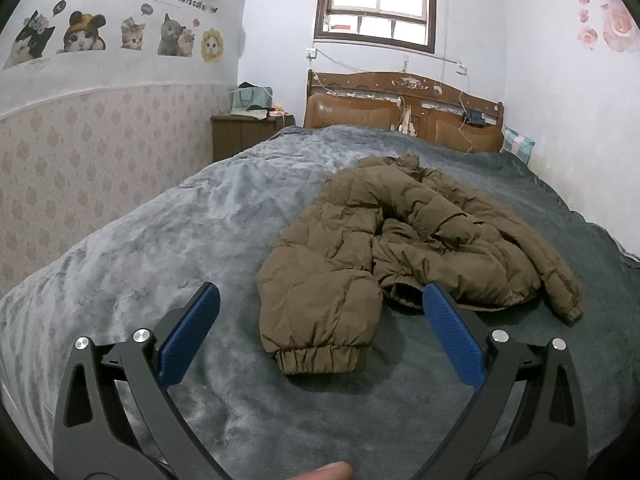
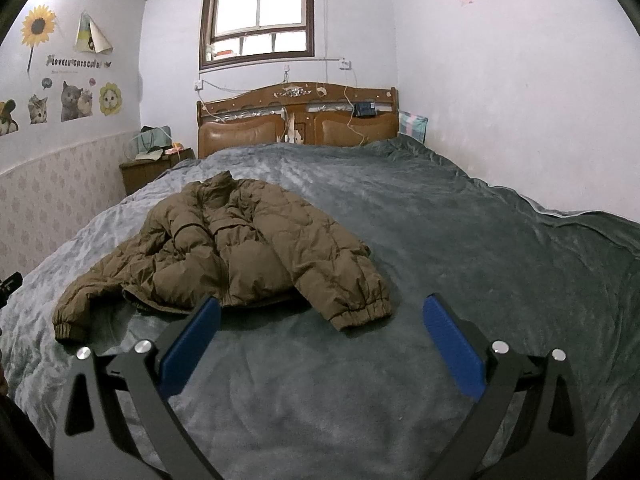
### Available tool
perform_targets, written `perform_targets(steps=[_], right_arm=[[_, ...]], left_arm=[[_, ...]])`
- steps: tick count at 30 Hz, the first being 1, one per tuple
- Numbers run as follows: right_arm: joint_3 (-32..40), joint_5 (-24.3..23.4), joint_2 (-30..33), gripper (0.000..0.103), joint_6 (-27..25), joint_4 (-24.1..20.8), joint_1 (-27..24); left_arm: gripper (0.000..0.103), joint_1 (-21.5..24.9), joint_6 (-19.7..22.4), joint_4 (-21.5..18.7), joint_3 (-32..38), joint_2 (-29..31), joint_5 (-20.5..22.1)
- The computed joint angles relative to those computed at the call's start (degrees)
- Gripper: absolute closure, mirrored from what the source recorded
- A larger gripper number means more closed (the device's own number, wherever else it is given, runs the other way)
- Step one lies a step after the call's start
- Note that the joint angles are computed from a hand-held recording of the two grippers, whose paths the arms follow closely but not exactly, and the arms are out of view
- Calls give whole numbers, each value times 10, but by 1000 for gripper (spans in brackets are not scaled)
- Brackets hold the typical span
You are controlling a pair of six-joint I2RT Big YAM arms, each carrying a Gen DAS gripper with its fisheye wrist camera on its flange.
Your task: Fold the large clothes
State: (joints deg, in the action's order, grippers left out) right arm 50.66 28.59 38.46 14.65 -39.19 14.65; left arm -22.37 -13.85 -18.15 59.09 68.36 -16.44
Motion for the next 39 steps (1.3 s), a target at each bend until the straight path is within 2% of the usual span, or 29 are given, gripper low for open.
perform_targets(steps=[21,27,32,35,39], right_arm=[[3,2,2,2,6,-5,1],[8,-1,6,2,15,-18,0],[4,-41,6,2,27,-3,-22],[2,-71,12,2,33,6,-42],[7,-101,38,2,31,16,-63]], left_arm=[[3,-1,5,10,-3,2,6],[3,-1,5,11,-3,2,7],[3,-3,6,4,0,4,5],[3,-1,1,-5,6,9,23],[3,-5,5,-4,8,14,3]])
